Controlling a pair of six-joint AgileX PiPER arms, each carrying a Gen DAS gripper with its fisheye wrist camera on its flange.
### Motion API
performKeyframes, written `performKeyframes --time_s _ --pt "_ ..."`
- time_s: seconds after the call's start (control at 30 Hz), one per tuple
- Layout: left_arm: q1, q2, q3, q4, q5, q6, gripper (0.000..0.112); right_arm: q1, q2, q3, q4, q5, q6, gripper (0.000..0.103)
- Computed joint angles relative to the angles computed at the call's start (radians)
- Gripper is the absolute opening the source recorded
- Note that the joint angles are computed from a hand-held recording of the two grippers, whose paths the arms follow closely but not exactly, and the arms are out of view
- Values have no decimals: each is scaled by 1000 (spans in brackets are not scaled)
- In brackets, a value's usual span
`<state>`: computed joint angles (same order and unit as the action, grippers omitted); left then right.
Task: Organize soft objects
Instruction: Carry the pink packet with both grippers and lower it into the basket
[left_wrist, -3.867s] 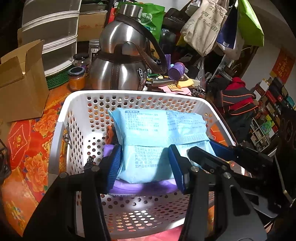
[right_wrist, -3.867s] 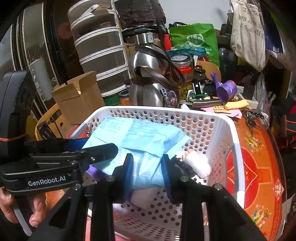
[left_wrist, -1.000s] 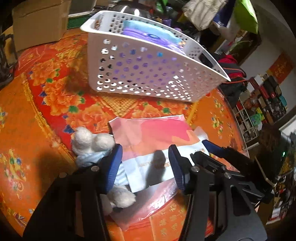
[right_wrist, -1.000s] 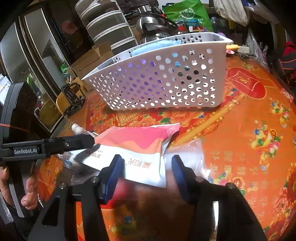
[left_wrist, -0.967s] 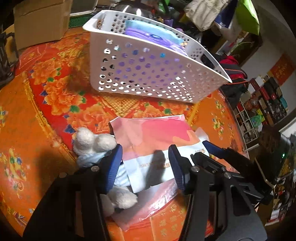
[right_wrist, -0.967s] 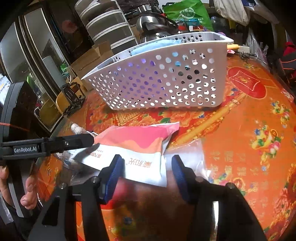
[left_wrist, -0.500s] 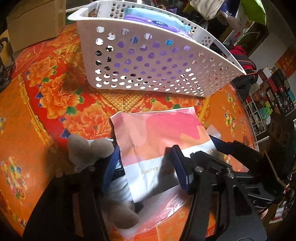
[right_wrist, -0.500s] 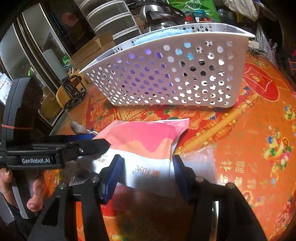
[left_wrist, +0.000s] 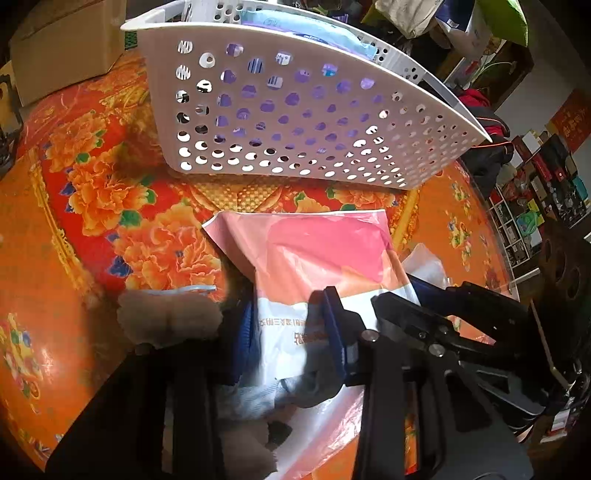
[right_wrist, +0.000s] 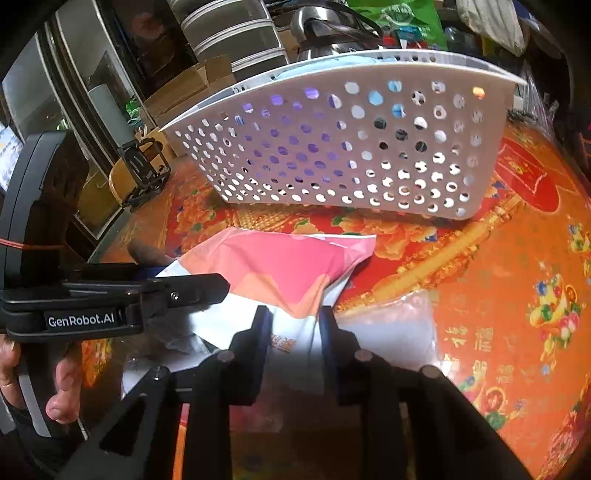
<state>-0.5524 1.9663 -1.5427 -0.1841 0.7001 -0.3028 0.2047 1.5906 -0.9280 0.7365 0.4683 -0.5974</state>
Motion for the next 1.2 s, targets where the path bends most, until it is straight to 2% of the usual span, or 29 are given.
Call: performKeyframes --time_s 0.13,0.33,0.4,0.57,0.67,0.8,0.97,1.03,1.2 --pt "-9 -49 74 15 -81 1 23 30 -34 31 -27 -53 13 17" --pt "5 -147 178 -40 -168 79 19 48 -92 63 -5 -81 -12 15" --pt "2 -188 207 -48 -192 101 19 67 -128 74 -54 -98 34 15" --pt "-1 -263 234 -77 -213 132 19 78 -215 74 -144 -96 123 15" --pt "-18 -305 232 -41 -211 92 19 85 -258 66 -189 -84 172 15" --pt "-44 -344 184 38 -174 24 19 82 -311 29 -263 -42 236 15" --pt "-55 -335 33 115 -85 -29 19 78 -319 -102 -369 32 325 15" --pt "-56 -297 -88 147 -21 -37 19 79 -298 -179 -437 63 371 15" --pt "-41 -115 -484 167 164 -2 19 16 -196 -393 -430 152 341 15"
